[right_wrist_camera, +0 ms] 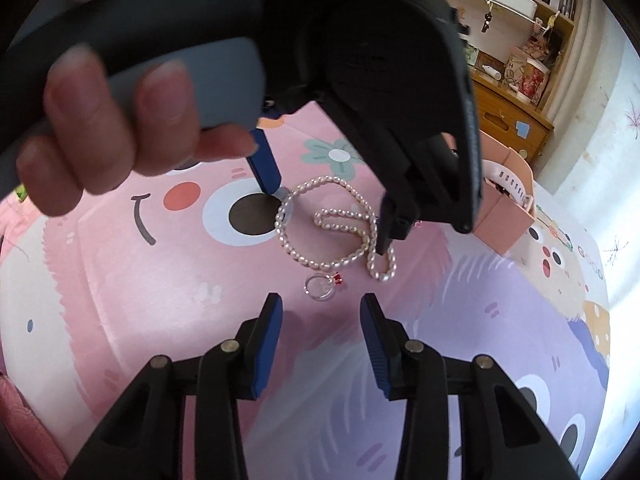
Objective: Organize jewelry
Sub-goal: 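Grasp the pearl necklace with the left tool while the right tool grasps the small ring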
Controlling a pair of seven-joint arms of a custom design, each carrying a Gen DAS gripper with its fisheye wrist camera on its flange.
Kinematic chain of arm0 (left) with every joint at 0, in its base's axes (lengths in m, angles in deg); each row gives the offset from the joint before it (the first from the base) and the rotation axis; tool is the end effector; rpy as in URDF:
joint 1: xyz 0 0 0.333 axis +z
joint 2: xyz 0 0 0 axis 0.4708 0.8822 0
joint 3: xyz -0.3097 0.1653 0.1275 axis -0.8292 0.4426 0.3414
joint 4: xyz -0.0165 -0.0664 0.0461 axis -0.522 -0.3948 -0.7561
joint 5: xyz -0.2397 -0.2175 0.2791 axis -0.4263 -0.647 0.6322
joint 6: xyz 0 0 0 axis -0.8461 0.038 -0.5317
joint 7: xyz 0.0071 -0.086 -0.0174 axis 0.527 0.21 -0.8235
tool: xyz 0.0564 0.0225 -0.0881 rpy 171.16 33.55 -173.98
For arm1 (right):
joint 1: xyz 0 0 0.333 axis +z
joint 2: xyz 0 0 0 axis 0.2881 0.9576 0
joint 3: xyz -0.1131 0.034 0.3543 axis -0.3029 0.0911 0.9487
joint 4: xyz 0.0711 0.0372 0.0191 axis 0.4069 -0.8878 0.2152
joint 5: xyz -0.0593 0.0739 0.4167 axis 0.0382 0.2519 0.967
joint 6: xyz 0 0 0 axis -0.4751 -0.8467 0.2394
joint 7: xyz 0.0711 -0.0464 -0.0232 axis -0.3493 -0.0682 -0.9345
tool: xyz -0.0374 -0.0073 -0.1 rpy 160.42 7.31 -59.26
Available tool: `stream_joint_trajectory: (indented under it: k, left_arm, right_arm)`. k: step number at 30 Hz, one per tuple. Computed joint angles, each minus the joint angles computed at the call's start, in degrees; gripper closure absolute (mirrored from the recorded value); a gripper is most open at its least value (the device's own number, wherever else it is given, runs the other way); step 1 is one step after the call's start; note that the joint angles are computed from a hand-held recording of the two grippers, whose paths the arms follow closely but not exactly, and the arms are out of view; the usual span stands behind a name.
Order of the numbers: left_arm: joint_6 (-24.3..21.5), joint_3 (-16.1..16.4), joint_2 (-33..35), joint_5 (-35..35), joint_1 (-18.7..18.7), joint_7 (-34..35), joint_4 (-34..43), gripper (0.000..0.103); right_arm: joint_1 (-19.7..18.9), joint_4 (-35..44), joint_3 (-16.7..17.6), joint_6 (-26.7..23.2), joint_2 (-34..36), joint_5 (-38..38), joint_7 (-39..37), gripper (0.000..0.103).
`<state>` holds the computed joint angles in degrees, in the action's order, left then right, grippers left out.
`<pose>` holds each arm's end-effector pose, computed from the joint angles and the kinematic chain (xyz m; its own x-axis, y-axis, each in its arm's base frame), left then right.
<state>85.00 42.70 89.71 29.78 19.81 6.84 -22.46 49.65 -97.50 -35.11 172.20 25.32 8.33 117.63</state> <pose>0.6644 -0.2199 0.4430 -0.2758 -0.9524 0.1298 -0.9582 0.2831 0.0416 0.4713 0.4253 0.4488 0.3090 -0.9424 0.1284 -0.7436 -0.3236 -0.5851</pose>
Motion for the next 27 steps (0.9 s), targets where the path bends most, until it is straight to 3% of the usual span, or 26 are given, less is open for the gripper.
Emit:
stream_joint_trajectory:
  k: [6, 14, 18, 21, 23, 24, 25, 26, 27]
  left_arm:
    - [-4.66, 0.25, 3.19, 4.16, -2.62, -4.17, 5.06, 0.01]
    - [-10.84, 0.08, 8.47, 7.71, -5.63, -6.99, 14.09, 0.008]
    - [-10.7, 0.02, 8.15, 7.64, -5.89, -7.58, 13.96, 0.013]
    - [-8.87, 0.16, 5.74, 7.3, -5.01, -7.25, 11.28, 0.036]
    - [-8.29, 0.18, 5.17, 7.13, -4.88, -7.68, 11.22, 0.06]
    - [-8.02, 0.18, 4.83, 7.09, -4.82, -7.88, 10.93, 0.067]
    - [-7.68, 0.22, 4.64, 6.9, -4.69, -8.24, 10.9, 0.082]
    - [-7.97, 0.39, 4.99, 6.61, -4.31, -8.31, 11.75, 0.091]
    - [-7.9, 0.28, 4.99, 5.48, -3.82, -8.54, 11.84, 0.091]
  right_arm:
    - [-0.37, 0.0, -0.36, 2.42, 0.69, 1.02, -1.43, 0.069]
    - [-1.83, -1.67, -1.33, 8.04, 0.67, 4.6, -4.52, 0.069]
    - [-2.09, -1.94, -1.53, 9.44, 0.82, 6.04, -6.6, 0.069]
    - [-2.33, -2.03, -1.73, 10.41, 1.05, 7.45, -8.15, 0.069]
    - [-2.22, -1.9, -1.93, 10.58, 1.21, 7.81, -8.67, 0.069]
    - [-2.18, -1.9, -2.04, 10.63, 1.24, 7.92, -8.85, 0.069]
    - [-2.14, -1.84, -2.13, 10.64, 1.28, 8.06, -9.03, 0.069]
    - [-2.28, -1.77, -2.21, 10.76, 1.36, 8.43, -9.52, 0.069]
    - [-2.24, -1.85, -2.31, 10.86, 1.33, 8.51, -9.55, 0.069]
